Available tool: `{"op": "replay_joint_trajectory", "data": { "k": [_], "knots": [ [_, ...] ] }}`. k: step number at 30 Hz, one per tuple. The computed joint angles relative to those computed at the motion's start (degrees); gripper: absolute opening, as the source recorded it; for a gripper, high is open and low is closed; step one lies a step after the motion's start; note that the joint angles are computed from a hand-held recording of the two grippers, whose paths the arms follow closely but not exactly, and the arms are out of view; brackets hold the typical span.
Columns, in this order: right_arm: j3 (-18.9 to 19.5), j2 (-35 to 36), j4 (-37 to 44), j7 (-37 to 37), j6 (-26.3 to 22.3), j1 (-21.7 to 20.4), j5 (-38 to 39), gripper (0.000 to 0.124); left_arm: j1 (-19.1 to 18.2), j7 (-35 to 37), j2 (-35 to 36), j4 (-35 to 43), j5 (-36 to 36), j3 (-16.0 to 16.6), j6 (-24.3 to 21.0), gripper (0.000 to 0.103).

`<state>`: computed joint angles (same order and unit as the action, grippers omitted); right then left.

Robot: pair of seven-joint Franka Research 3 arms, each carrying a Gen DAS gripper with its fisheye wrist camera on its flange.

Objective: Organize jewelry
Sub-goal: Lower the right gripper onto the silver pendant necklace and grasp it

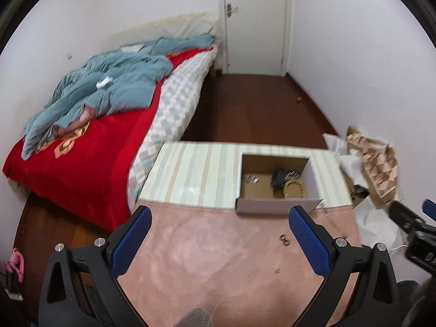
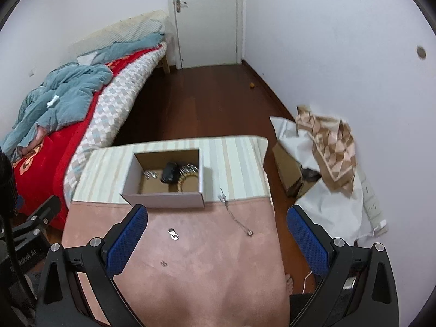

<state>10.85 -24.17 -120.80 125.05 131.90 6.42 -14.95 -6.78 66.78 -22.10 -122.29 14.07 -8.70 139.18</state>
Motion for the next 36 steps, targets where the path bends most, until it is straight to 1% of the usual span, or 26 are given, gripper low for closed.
{"op": "replay_joint_trajectory", "data": {
  "k": [3,5,6,7,8,11,12,14,16,18,20,21,22,23,24,25,27,31,33,36],
  "knots": [
    [-1.7,0.0,-3.6,0.4,0.4,-0.4,2.2,0.103,0.4,-1.2,2.4,-0.6,0.6,-0.6,-1.7,0.103],
    [-2.5,0.2,-6.1,0.4,0.6,-0.8,3.2,0.101,-0.1,-0.7,4.6,-0.7,-0.1,-0.6,-3.2,0.103],
    [-3.4,0.4,-7.5,-0.1,1.5,-0.8,4.3,0.093,-0.1,-0.9,5.6,-0.5,0.3,-0.9,-4.1,0.103],
    [-3.8,0.6,-8.4,-0.5,2.1,-0.9,5.0,0.082,-0.2,-0.9,6.4,-0.5,0.5,-1.1,-4.6,0.103],
    [-4.7,1.3,-9.4,-1.5,2.8,-0.8,6.5,0.078,-0.4,-0.9,7.7,-0.4,0.7,-1.3,-4.9,0.103],
    [-7.4,4.0,-11.6,-5.6,6.7,-0.3,11.8,0.074,-0.5,-2.2,10.9,0.5,2.7,-2.0,-5.7,0.103],
    [-7.5,5.4,-11.8,-6.4,8.1,-0.6,12.3,0.069,-0.5,-2.7,11.9,1.0,3.5,-2.2,-6.0,0.103],
    [-7.5,8.4,-11.4,-8.1,10.3,-0.8,12.7,0.064,-0.5,-3.9,14.6,2.3,5.3,-2.4,-7.0,0.103],
    [-7.0,12.2,-9.9,-8.1,11.1,-1.5,10.5,0.062,-0.7,-4.7,17.5,4.1,6.5,-2.4,-8.4,0.103],
    [-6.7,15.2,-8.1,-7.1,10.1,-1.7,7.6,0.061,-0.8,-5.2,19.4,5.3,7.0,-2.2,-9.0,0.103],
    [-7.1,17.4,-6.8,-6.6,8.9,-1.4,5.6,0.057,-1.0,-5.5,20.3,5.8,7.4,-1.9,-9.3,0.103],
    [-7.4,18.3,-6.5,-6.7,8.3,-1.0,4.9,0.047,-1.0,-5.4,20.6,6.1,7.3,-1.8,-9.4,0.103],
    [-7.7,18.9,-6.2,-6.9,7.5,-0.6,4.8,0.041,-1.0,-5.4,20.9,6.3,7.3,-1.8,-9.7,0.103],
    [-7.7,18.3,-7.4,-5.5,9.6,-0.5,2.4,0.034,-1.1,-5.2,21.1,6.2,7.2,-1.7,-9.8,0.103],
    [-7.9,18.1,-7.7,-5.6,10.3,-0.2,2.0,0.016,-1.1,-5.0,21.2,6.2,7.0,-1.6,-9.9,0.103],
    [-7.8,17.9,-8.1,-4.7,11.1,-0.1,0.9,0.013,-1.0,-4.8,21.1,6.0,6.7,-1.5,-10.0,0.103],
    [-8.0,17.8,-8.5,-4.3,11.6,0.1,0.7,0.013,-1.0,-4.3,20.9,5.8,6.3,-1.4,-10.0,0.103],
    [-8.5,15.4,-10.8,-4.8,13.5,0.6,4.9,0.012,-0.8,-2.3,18.8,4.1,4.5,-1.2,-9.3,0.103],
    [-8.5,13.2,-12.0,-5.4,14.2,0.7,7.7,0.012,-0.7,-0.9,17.3,2.8,2.5,-0.9,-8.3,0.102],
    [-8.0,9.6,-13.6,-6.2,14.7,0.6,10.7,0.012,-1.0,3.2,14.8,0.4,-3.1,-0.3,-6.3,0.102]
  ]
}}
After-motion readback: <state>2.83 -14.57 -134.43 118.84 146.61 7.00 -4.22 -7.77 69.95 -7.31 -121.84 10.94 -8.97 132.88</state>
